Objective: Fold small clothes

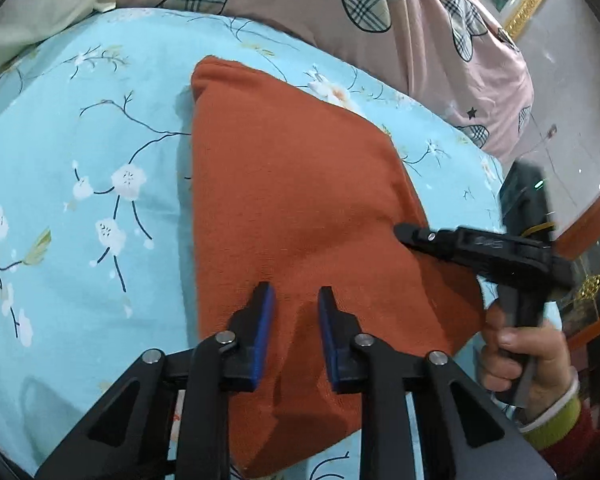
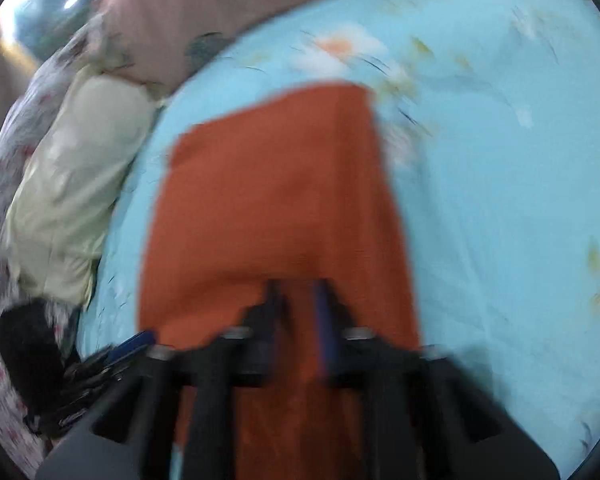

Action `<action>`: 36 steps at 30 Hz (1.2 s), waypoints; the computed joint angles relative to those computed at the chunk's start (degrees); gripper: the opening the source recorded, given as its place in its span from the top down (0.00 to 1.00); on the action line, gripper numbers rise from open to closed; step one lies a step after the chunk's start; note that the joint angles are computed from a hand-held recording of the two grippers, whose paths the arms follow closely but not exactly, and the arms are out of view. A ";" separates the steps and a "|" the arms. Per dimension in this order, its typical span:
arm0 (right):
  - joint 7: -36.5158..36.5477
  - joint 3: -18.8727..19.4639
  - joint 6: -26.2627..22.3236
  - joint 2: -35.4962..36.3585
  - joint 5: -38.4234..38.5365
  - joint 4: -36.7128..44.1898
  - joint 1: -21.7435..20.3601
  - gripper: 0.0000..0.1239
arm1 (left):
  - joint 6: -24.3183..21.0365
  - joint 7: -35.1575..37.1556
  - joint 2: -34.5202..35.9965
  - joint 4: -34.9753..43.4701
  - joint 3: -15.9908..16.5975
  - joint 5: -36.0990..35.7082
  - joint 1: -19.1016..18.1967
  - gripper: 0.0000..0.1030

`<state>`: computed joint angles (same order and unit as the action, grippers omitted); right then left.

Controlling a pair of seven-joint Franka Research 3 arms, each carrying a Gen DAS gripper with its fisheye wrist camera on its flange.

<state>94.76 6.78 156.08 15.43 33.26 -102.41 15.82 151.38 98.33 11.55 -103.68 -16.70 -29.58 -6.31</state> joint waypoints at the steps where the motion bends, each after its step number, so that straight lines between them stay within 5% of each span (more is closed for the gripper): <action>1: -1.61 0.93 0.96 0.11 3.20 -0.31 -1.02 1.00 | -0.53 -0.10 0.09 0.27 -0.06 -0.72 0.25 0.79; 6: 3.92 -1.95 0.29 -1.87 -5.21 -1.33 1.66 1.00 | -0.47 -2.09 -1.46 -0.81 0.35 0.38 -0.15 0.79; 12: 0.14 -0.21 3.63 -11.03 -5.57 -11.11 2.68 0.97 | 0.28 0.82 -8.61 -8.13 1.44 0.94 -2.28 0.78; 15: 7.83 -2.42 2.67 -13.75 -16.18 -16.20 5.26 0.97 | -0.54 -2.24 -8.73 -10.43 2.67 3.71 -3.54 0.79; 19: 0.35 -0.44 7.89 -14.76 -4.07 -21.08 3.93 1.00 | 1.21 -1.50 -9.54 -12.24 3.24 -0.21 -4.02 0.79; 23: 8.62 -0.85 7.86 -14.87 -15.22 -21.21 4.23 1.00 | 2.90 -5.79 -10.28 -13.52 3.50 5.93 -5.05 0.79; 36: 16.44 -0.11 8.46 -19.31 -22.85 -25.89 3.95 1.00 | 2.49 -12.21 -13.93 -16.81 4.43 9.96 -6.30 0.78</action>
